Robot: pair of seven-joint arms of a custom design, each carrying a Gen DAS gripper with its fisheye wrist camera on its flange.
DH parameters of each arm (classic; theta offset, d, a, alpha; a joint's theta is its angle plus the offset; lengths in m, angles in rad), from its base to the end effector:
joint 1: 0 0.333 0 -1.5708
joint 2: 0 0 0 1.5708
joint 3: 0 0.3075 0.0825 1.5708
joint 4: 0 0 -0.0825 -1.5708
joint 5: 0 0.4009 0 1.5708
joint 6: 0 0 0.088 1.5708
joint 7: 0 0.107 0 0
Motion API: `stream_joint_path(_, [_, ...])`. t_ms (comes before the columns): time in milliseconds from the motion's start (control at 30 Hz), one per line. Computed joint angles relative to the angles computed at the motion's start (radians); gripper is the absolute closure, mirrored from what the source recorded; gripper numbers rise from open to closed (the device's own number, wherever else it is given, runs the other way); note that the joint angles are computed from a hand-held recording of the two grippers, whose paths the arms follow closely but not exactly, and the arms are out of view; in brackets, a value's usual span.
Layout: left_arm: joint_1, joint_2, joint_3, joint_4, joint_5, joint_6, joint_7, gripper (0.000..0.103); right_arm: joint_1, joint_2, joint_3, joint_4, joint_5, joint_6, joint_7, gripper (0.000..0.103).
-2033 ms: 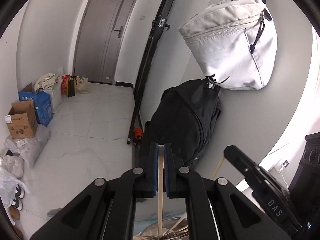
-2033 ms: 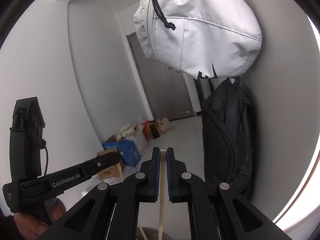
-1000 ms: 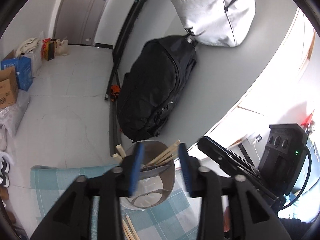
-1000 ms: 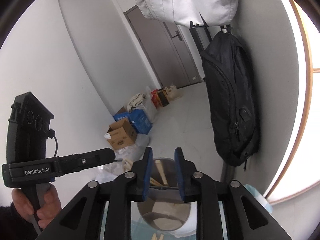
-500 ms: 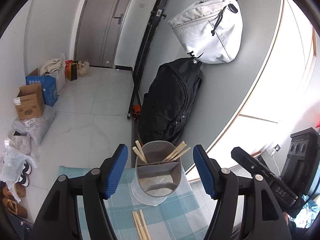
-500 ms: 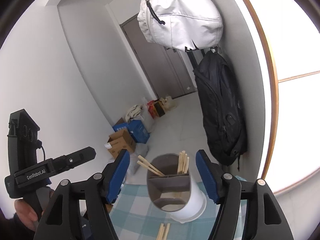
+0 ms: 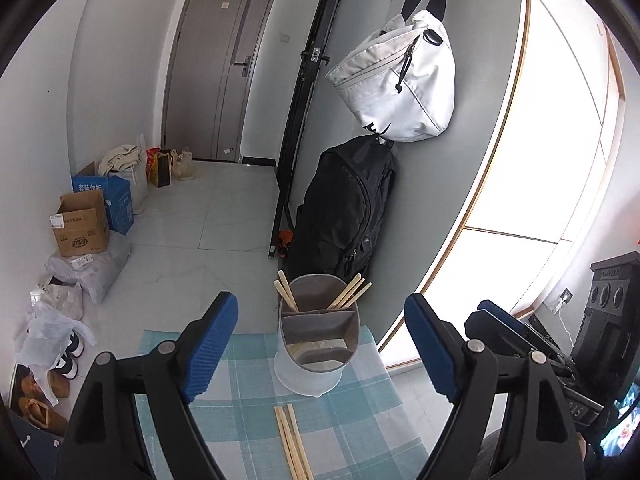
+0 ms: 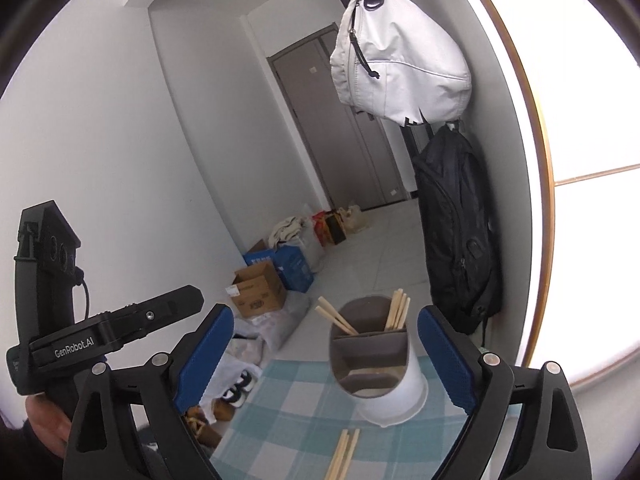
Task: Organize utensils
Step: 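Open both tools and withdraw them from the holder, then lower the right tool to the chopstick pile and grasp a chopstick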
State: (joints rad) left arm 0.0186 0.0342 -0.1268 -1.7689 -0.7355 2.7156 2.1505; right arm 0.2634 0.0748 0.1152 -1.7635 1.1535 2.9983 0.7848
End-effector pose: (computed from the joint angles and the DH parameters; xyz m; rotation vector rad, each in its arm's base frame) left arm 0.6374 -0.0437 0.6207 -1.5756 1.8374 -1.2630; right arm 0.6157 0.1715 0.6036 -1.4220 1.2832 -0.4311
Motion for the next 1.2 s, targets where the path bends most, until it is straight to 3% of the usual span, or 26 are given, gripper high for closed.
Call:
stream_joint_path(100, [-0.005, -0.025, -0.001, -0.051, -0.054, 0.044, 0.052, 0.021, 0.006, -0.018, 0.005, -0.032, 0.023, 0.009, -0.025, 0.004])
stream_joint_path(200, [-0.017, -0.038, 0.006, -0.094, -0.073, 0.095, 0.07, 0.021, 0.028, -0.034, 0.004, -0.087, -0.043, 0.074, 0.013, 0.0])
stream_joint_path(300, [-0.021, -0.039, 0.018, -0.125, -0.084, 0.107, 0.065, 0.021, 0.039, -0.044, 0.002, -0.128, -0.078, 0.081, 0.033, 0.0])
stream_joint_path(467, [-0.012, -0.01, 0.016, -0.157, -0.081, 0.142, 0.057, 0.021, 0.053, -0.035, -0.013, -0.186, -0.303, 0.084, 0.238, 0.0])
stream_joint_path(600, [0.008, 0.025, 0.012, -0.166, -0.008, 0.133, -0.012, 0.021, 0.061, -0.008, -0.036, -0.205, -0.542, 0.08, 0.45, 0.0])
stream_joint_path(667, [0.02, 0.035, 0.005, -0.17, 0.013, 0.146, -0.028, 0.021, 0.068, 0.015, -0.058, -0.197, -0.68, 0.053, 0.576, 0.0])
stream_joint_path(767, [0.042, 0.047, -0.003, -0.167, 0.016, 0.14, -0.034, 0.021, 0.056, 0.05, -0.054, -0.161, -0.748, -0.031, 0.642, 0.001])
stream_joint_path(833, [0.054, 0.053, -0.003, -0.173, 0.033, 0.148, -0.046, 0.021, 0.044, 0.082, -0.045, -0.118, -0.764, -0.104, 0.649, 0.008])
stream_joint_path(1000, [0.083, 0.071, 0.001, -0.143, 0.082, 0.076, -0.131, 0.021, 0.039, 0.196, -0.04, 0.034, -0.817, -0.327, 0.677, 0.046])
stream_joint_path(1200, [0.106, 0.096, 0.001, -0.119, 0.151, 0.026, -0.214, 0.021, 0.062, 0.359, -0.053, 0.241, -0.9, -0.532, 0.756, 0.069])
